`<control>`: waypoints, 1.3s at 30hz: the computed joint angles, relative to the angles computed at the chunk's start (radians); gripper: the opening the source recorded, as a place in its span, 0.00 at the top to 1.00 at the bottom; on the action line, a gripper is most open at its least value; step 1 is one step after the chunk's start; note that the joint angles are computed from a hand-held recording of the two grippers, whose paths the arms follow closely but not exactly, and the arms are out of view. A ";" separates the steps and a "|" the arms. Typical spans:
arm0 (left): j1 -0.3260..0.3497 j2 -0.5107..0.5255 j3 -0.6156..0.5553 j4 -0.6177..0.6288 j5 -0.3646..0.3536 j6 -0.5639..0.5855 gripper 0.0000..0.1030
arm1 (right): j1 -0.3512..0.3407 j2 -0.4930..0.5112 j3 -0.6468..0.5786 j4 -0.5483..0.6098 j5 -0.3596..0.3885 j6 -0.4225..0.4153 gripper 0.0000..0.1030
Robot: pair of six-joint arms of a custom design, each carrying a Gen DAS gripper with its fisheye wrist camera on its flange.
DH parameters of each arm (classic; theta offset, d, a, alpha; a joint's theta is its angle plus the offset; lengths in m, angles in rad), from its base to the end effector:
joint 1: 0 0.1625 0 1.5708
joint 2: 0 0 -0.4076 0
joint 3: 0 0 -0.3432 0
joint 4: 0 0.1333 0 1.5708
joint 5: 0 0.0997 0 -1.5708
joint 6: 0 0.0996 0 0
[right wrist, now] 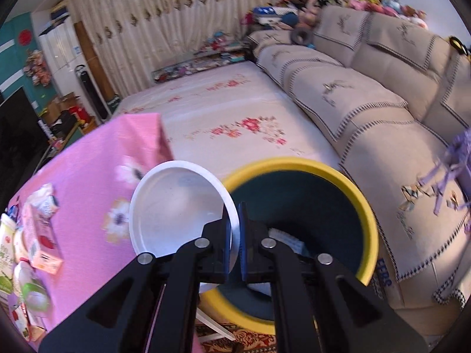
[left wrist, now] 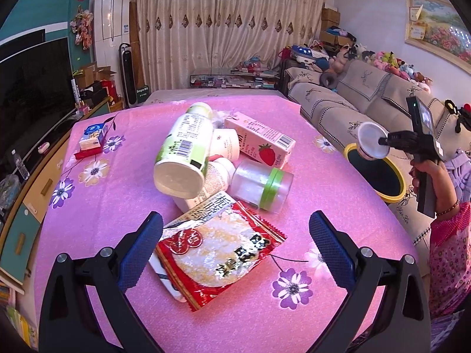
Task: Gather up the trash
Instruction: 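Carry the yogurt cup into the yellow bin and open the right gripper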
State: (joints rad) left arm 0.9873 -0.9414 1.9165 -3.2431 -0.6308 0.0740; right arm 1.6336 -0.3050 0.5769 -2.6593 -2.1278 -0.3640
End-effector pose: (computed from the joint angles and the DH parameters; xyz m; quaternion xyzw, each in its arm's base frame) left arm -0.1228 -0.5740 0.2269 0.1241 0.8430 -0.4020 0.3352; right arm 0.1338 -0.8425 0.2075 0.0802 -0.8855 0.3396 0.3067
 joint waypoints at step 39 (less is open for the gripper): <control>0.021 -0.001 0.013 0.045 0.008 0.014 0.05 | -0.057 0.009 0.058 0.071 -0.113 0.030 0.80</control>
State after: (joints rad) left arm 1.0080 -0.9426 1.9299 -3.1985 -0.6226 0.0878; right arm 1.5765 -0.2964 0.6352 -2.5883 -2.2411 -0.3340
